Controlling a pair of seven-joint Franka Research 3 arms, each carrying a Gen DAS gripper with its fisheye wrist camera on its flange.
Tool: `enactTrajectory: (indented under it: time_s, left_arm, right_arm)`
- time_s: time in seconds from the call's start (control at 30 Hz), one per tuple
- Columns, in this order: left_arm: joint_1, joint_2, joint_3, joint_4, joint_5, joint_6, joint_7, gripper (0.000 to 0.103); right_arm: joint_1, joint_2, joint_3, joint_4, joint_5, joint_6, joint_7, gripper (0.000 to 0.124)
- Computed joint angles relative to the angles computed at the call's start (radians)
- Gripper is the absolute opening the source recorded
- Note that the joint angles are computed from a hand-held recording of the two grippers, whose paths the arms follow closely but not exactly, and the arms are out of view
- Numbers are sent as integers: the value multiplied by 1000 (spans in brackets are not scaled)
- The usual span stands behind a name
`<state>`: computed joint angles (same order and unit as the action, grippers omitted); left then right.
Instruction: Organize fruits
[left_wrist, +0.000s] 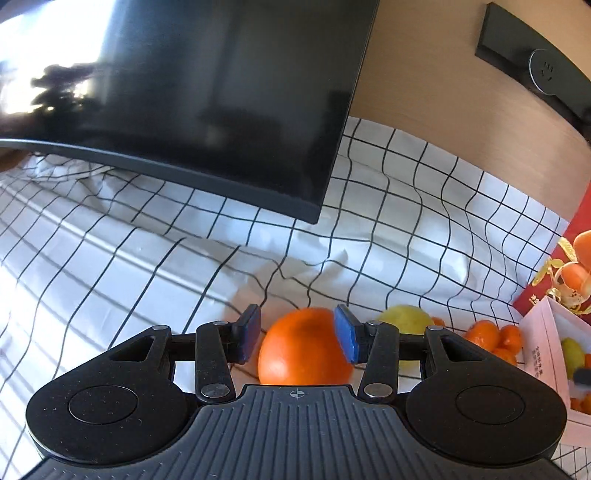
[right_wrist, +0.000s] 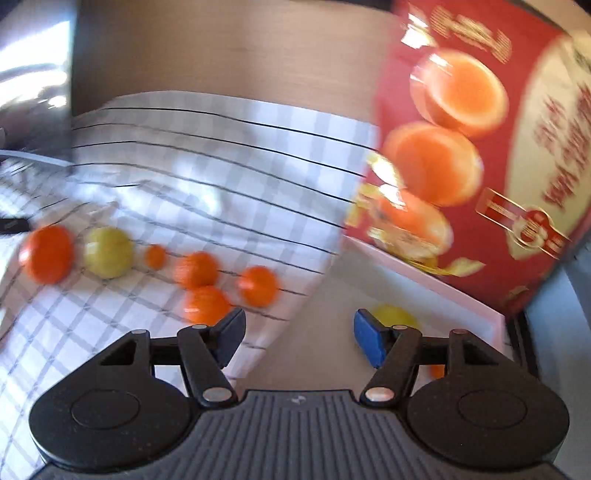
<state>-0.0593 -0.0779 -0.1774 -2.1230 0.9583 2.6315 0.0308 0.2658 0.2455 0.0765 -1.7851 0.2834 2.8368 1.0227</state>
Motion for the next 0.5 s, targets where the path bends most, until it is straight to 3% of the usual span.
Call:
enactTrajectory:
  time_s: [0.1,0.2,0.27,0.37,0.43,0.5]
  left_arm:
    - [5,26,17,8,-40,60,120,49]
    - [-1,50,25,11,-136,92,331,50]
    - [-4,49,23,6,-99,98,387,50]
    - [-11,49,21,3,-123,105,492,50]
    - [-21,51,15,10,-153,85,581,56]
    - [-31,57,9,16,-151,66,651,70]
  right_arm:
    - [-9,-48,44,-60,71,-13,-78,69]
    - [10,-68,47,-92,97,-45,-87,69]
    - [24,-81,42,-123,99,-47,-76,69]
    - [40,-121,33,-204,85,15,-68,72]
    - [42,-135,25,-220,72,-16,-50,72]
    - [38,-152,25,-246,91,-23,-56,72]
